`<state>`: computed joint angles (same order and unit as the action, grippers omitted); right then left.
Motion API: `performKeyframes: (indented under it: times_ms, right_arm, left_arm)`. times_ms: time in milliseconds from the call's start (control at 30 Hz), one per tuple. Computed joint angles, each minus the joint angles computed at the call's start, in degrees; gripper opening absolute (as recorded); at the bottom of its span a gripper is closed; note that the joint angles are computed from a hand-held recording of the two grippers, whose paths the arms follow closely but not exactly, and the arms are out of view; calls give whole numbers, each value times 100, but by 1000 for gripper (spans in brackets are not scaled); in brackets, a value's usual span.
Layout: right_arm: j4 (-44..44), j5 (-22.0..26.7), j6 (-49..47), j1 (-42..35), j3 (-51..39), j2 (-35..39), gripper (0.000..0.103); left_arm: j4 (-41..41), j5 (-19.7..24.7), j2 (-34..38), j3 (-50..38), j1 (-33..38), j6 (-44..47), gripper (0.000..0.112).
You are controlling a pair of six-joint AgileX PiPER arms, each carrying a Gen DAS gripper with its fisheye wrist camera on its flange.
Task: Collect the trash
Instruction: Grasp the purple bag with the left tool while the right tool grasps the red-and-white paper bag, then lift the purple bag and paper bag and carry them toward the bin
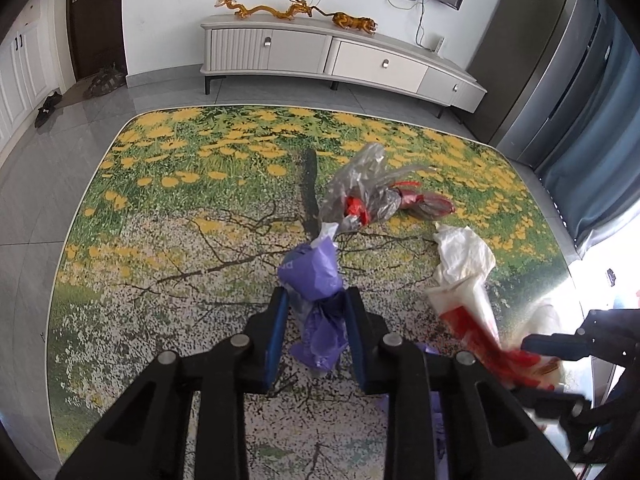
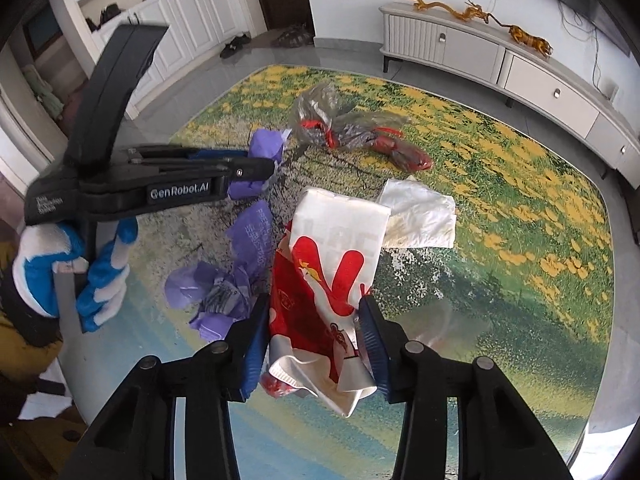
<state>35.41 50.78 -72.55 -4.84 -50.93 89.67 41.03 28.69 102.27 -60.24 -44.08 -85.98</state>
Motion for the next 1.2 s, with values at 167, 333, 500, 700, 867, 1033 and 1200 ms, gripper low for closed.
performKeyframes:
  times_ms: [167,333,500,700,867,1033,1200]
  right_arm:
    - [191,247,-78,-180,-72,-67,26]
    - [360,403,-217,-356,-7,-209,24]
    - [566,703,-441,-625,41,-499,16]
    - [628,863,-540,-855,153,-775,6]
    - [613,805,-564,-932,243,-846,6]
    - [614,651,-467,-1090,165,-875,8]
    - [522,467,-227,-1154,-159,-568,50]
  left_arm:
    - [148,49,-148,107,-108,-237,25]
    - [253,154,-309,179,-235,-400,18]
    - [400,279,-491,281,-389,-655,18]
    - [584,490,-752,399,-620,-934,18]
    - [717,607,-942,530,-770,-1149,18]
    - [859,622,-1091,655,-848,-1327,18]
    - [941,456,-1089,729,-781,-1431,18]
